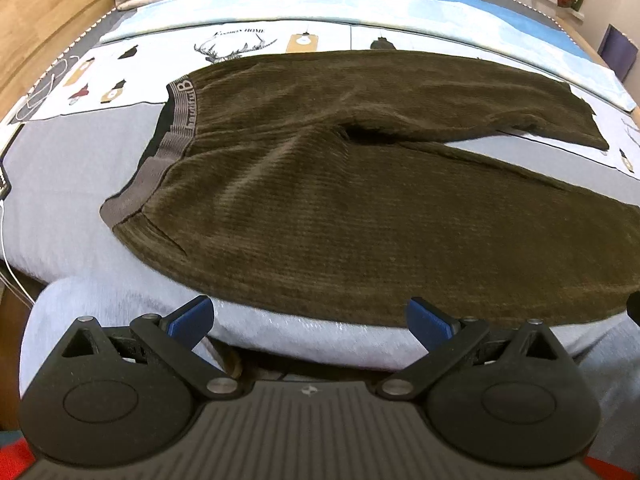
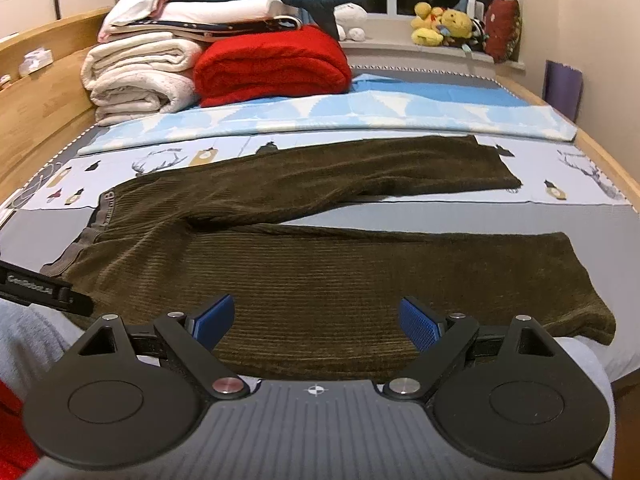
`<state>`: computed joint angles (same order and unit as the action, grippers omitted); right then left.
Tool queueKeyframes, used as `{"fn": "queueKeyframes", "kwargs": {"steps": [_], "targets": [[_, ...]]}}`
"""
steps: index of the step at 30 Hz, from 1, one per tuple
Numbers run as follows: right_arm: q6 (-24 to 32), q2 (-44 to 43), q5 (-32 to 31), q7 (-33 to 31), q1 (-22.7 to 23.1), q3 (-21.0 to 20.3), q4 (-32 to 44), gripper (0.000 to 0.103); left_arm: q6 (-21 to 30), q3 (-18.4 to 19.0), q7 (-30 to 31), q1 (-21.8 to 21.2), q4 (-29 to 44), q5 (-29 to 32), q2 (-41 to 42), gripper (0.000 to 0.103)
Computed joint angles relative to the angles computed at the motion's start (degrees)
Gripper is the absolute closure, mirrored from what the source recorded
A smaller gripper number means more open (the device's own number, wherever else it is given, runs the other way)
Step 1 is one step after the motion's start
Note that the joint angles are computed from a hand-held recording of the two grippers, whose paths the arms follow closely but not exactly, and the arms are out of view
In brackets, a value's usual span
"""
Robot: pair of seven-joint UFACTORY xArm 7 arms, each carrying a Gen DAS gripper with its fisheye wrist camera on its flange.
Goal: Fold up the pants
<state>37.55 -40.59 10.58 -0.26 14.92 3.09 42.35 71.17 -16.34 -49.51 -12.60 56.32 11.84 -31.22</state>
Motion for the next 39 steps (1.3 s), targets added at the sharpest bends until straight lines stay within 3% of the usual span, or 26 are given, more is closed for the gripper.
{"fn": "queueKeyframes", "kwargs": {"steps": [5, 14, 23, 27, 30, 35, 39], "targets": [[-3.81, 4.74, 0.65, 1.74, -0.49, 0.15, 1.09, 0.013, -1.23, 1.56, 2.19, 1.6, 0.97, 2.41, 2.58, 0.001], [-12.55, 20.34, 7.48, 0.52, 0.89, -4.05, 6.58, 0.013, -6.07, 5.92, 9.41, 7.05, 7.18, 12.89, 12.51, 0.001], [-16.38, 32.49, 12.27, 4.6, -4.36, -3.02, 12.21, 0.013, -10.0, 12.14, 12.92, 11.47, 15.81, 16.04, 24.15, 0.001], [-15.68, 34.32, 13.08, 5.88, -6.07, -2.54, 12.03, 0.013, -15.59, 15.29, 22.59, 12.73, 20.49, 14.95, 30.8, 0.001], [-16.04, 35.75, 15.07, 7.51, -6.9, -2.36, 12.9, 0.013, -19.89, 17.47, 33.79, 14.29, 25.2, 14.29, 37.39, 0.001], [-15.27, 37.32, 12.39, 12.23, -8.44, -1.61, 13.64, 0.013, -18.6, 20.28, 42.08, 16.76, 36.96, 8.71, 48.36, 0.001], [-12.85, 39.03, 9.47, 14.6, -9.34, -1.41, 16.12, 0.013, -16.85, 22.1, 45.56, 16.58, 46.51, 9.12, 57.42, 0.001]]}}
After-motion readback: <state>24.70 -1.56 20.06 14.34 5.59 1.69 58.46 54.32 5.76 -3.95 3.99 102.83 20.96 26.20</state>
